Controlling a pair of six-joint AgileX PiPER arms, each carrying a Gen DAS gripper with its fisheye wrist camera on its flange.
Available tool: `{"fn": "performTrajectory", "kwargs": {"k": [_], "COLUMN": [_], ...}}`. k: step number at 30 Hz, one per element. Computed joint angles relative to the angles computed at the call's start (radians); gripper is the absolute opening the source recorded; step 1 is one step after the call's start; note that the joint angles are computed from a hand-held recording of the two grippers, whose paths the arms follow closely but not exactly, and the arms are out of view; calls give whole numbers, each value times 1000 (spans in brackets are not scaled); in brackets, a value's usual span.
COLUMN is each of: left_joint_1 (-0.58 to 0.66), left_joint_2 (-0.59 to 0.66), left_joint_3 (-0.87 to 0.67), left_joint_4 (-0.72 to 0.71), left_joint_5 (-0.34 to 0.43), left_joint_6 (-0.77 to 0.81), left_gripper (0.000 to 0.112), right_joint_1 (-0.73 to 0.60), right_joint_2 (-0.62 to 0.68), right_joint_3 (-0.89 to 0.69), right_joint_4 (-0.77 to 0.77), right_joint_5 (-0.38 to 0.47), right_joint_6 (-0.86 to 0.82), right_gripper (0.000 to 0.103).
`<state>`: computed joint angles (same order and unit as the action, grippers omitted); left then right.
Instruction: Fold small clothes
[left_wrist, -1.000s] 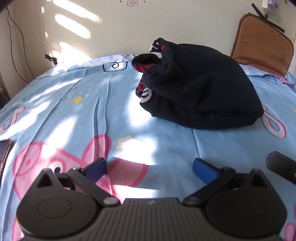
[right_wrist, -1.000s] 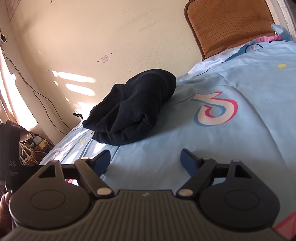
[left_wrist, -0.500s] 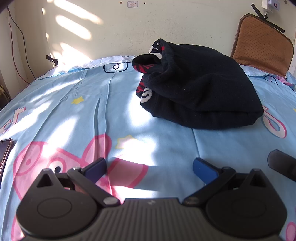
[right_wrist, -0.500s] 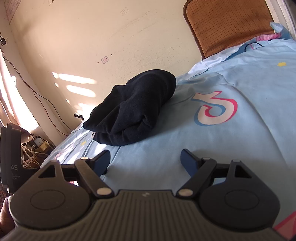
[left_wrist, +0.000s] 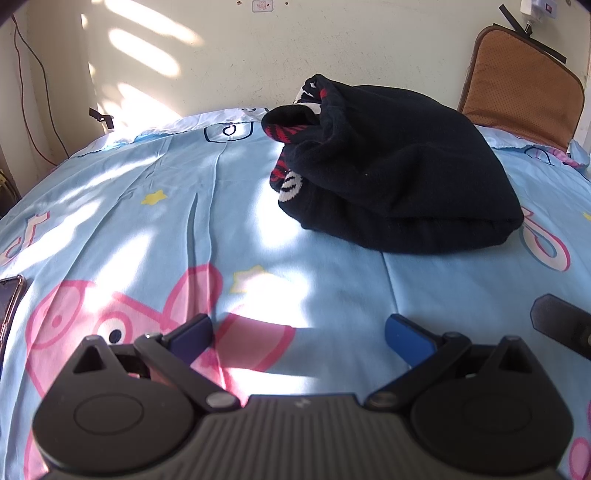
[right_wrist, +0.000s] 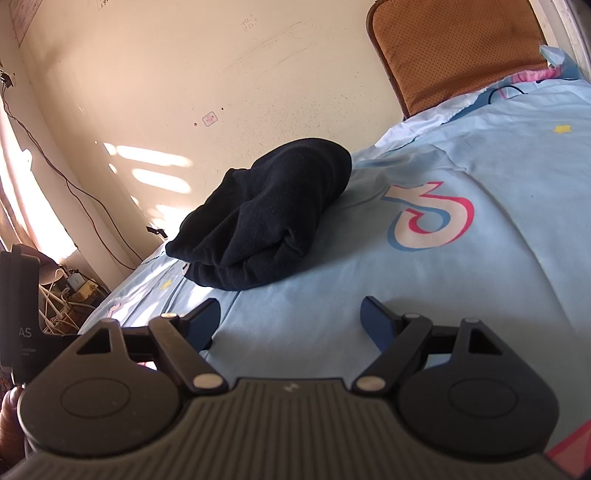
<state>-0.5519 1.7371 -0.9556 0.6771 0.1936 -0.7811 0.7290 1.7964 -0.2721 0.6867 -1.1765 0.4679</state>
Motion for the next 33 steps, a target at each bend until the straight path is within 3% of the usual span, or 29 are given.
{"fn": "performTrajectory", "kwargs": {"k": [6, 18, 33], "left_joint_1": [0, 7, 5], "left_joint_2": [-1, -3, -2], "left_joint_3": [8, 6, 4], "left_joint_4": [46, -51, -58], "left_joint_5": [-11, -14, -8], "left_joint_6": [-42, 65, 71], "left_gripper": [103, 103, 103], "right_joint_1": [0, 2, 2], "right_joint_2": [0, 2, 4], "right_joint_3": [0, -1, 0], "right_joint_4": [0, 4, 3], "right_joint_5": [0, 0, -2], "right_joint_6": [0, -4, -1], "right_gripper": [85, 85, 85]}}
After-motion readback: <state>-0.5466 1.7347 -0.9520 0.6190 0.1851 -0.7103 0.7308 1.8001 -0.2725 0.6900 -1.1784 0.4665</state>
